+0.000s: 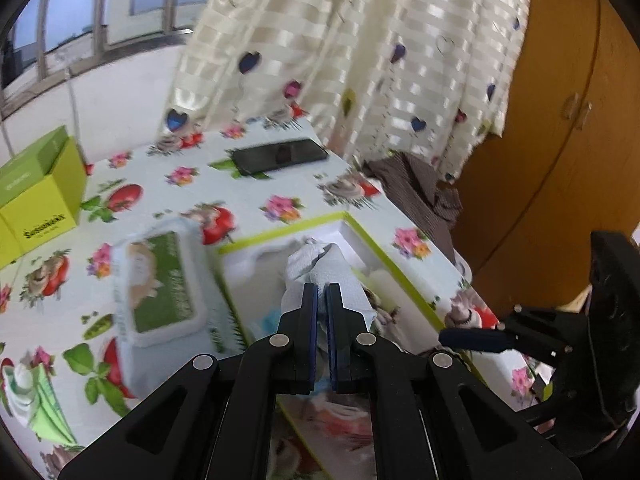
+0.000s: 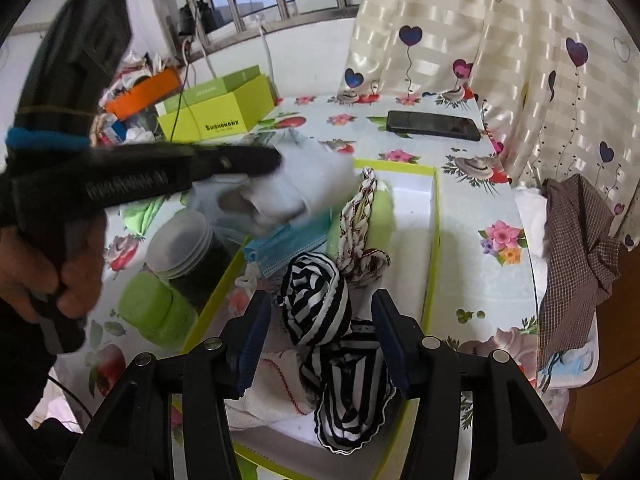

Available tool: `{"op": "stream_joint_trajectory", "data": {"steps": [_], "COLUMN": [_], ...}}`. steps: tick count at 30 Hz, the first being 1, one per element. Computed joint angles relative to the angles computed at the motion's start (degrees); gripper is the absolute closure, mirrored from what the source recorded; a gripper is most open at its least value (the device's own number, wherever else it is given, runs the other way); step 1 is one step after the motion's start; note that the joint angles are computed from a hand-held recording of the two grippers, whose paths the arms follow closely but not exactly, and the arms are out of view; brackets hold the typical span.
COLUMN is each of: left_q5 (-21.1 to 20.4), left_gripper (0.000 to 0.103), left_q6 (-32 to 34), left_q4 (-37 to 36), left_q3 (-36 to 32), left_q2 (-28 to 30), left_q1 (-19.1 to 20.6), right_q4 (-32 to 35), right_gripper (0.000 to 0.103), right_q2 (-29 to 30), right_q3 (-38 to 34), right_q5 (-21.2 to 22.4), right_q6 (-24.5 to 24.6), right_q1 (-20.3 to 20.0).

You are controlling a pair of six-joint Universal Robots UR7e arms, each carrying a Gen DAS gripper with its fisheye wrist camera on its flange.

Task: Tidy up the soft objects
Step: 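Open the right gripper to drop the striped socks while the left releases the white cloth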

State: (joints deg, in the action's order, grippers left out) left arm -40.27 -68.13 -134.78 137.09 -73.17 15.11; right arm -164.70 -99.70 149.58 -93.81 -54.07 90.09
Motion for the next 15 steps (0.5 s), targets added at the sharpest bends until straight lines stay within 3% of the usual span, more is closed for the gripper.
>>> {"op": "stream_joint_trajectory", "data": {"steps": [6,15], "left_q5": [-2.8,-2.5], "left_gripper": [0.097,0.094], "left_q6": [2.4,-0.8], "left_q4": [-1.2,1.7], "left_q3": [-1.3,-0.7], "left_q2": [3.6,1.2], "left_q1": [2.0,-1.3], "right_q4": [0.4,0.8], "right_gripper": [0.051,0.051], "right_q2": [-1.0,-4.2], "right_q3": [0.3,1.1], "right_q5": [0.7,0.8], "right_q6": [0.0,0.7], "right_q1": [-0.8,-0.3]}}
